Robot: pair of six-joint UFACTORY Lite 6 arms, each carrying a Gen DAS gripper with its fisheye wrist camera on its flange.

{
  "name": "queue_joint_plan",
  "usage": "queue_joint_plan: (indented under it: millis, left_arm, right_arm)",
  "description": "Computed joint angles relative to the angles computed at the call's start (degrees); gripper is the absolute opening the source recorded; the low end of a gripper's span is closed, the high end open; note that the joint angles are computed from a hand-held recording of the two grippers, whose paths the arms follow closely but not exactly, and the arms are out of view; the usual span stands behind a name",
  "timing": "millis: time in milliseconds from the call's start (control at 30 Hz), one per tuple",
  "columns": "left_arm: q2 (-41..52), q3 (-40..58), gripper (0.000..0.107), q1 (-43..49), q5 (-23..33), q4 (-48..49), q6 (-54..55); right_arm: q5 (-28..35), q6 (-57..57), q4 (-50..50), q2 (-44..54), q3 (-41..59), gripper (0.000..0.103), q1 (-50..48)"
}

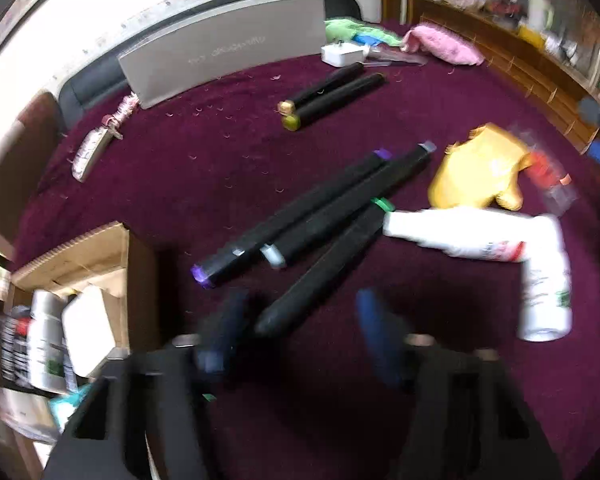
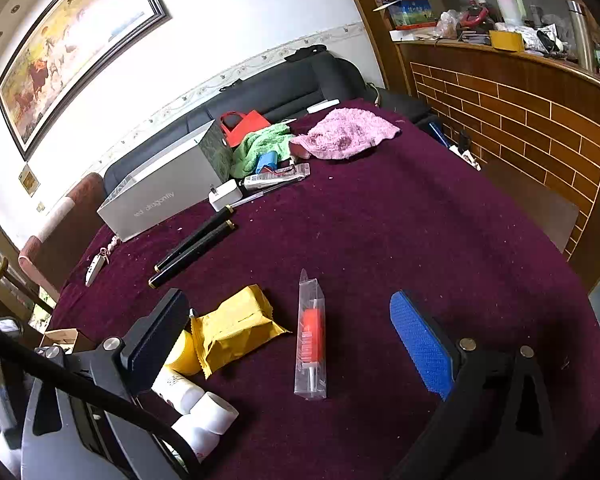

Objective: Organize objects
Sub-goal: 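Grasp the green-capped black marker with the left tool, then lift the marker with the left tool while the right tool grasps the white spray bottle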

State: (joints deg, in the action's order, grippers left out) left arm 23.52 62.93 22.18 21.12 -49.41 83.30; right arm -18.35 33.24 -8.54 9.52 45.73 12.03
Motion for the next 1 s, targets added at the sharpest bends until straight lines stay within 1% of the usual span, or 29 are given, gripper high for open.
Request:
queue_joint_plan:
  millis: [33,100,167,200,233,367,433,467,500,533,567,633,700,767,800,833,867,900,933,1000]
  left_arm:
    - [-0.7,-0.6,0.021,0.5,1.9,0.5,-0.4]
    - [-4.6,-5.3,0.012,1.0,1.2,-0.1,2.7]
    - [-6.9,-8.1,0.011,2.2,3.4,0.4,3.9]
    - [-8.1,-9.6,0.011,2.1,2.9,0.0,4.7]
    - [-9.3,-11.2,0.011,1.5,1.3,-1.3,6.0]
    - [-7.5,-10.0,0.015,-1.8,-2.2,-6.5,8.4]
    - [-6.6,-9.9,0.015,-2.8,-3.3,-12.9,13.2]
    - [-6.9,-10.6,0.015,-2.6,-3.6,-16.1,16.0]
    - [-6.9,-10.7,0.015,-2.3,-3.4,-16.9,16.5]
    - [-7.3,-10.9,0.013,-1.5,-2.1,-15.3,14.6]
    - [-7.6,-10.8,0.011,0.6,0.9,-14.1,13.7]
    - [-10.4,-13.3,0.011,4.8,5.0,-16.9,17.7]
    - [-13.6,-15.1,0.011,11.0,11.8,-16.8,18.7]
    - [-16.5,-16.1,0.011,17.7,19.4,-16.1,19.8]
    - [-17.5,-16.1,0.011,21.5,23.5,-15.4,20.0]
    - [-17.6,-15.5,0.011,24.4,27.0,-14.5,19.9]
    - [-17.8,-14.6,0.011,28.0,31.6,-13.7,20.3]
    - [-18.0,-14.0,0.011,30.7,34.7,-13.5,21.2]
    - [-18.4,-13.5,0.011,34.1,38.3,-13.3,22.5]
    - [-17.6,-11.8,0.012,38.2,43.1,-12.9,23.7]
  right_arm:
    - [-0.1,-0.1,0.1,0.3,0.2,0.101,0.0]
    - [-0.1,0.5,-0.4,0.7,0.3,0.101,0.2]
    - [0.1,1.9,-2.1,1.3,0.7,0.101,0.5]
    - [0.0,2.3,-2.6,1.3,0.7,0.101,0.6]
    - [-0.1,2.3,-2.7,1.3,0.6,0.101,0.8]
    - [-0.5,-3.6,2.4,0.7,0.1,0.101,2.6]
    - [-0.7,-5.3,3.9,0.8,0.0,0.101,3.2]
    - [-0.6,-5.5,4.0,0.9,0.2,0.101,3.4]
    - [-0.7,-5.2,3.5,1.2,0.3,0.101,3.5]
    - [-0.8,-3.7,1.7,1.4,0.4,0.101,3.6]
    - [-0.9,-2.9,0.7,1.5,0.4,0.101,3.6]
    - [-1.6,0.5,-3.6,1.6,0.3,0.101,3.8]
    - [-2.5,5.7,-10.4,1.9,0.6,0.101,4.1]
    - [-3.5,13.1,-20.0,2.5,1.3,0.101,4.6]
    - [-3.8,15.7,-23.1,2.7,1.7,0.101,5.0]
    - [-3.6,20.7,-28.7,3.3,2.6,0.1,5.4]
    - [-3.3,26.7,-34.6,4.3,4.0,0.099,5.9]
    - [-2.9,32.2,-40.6,5.0,5.2,0.097,6.2]
    - [-0.9,36.1,-45.7,6.1,7.4,0.094,7.8]
    - [5.2,39.0,-50.2,7.4,10.4,0.093,10.9]
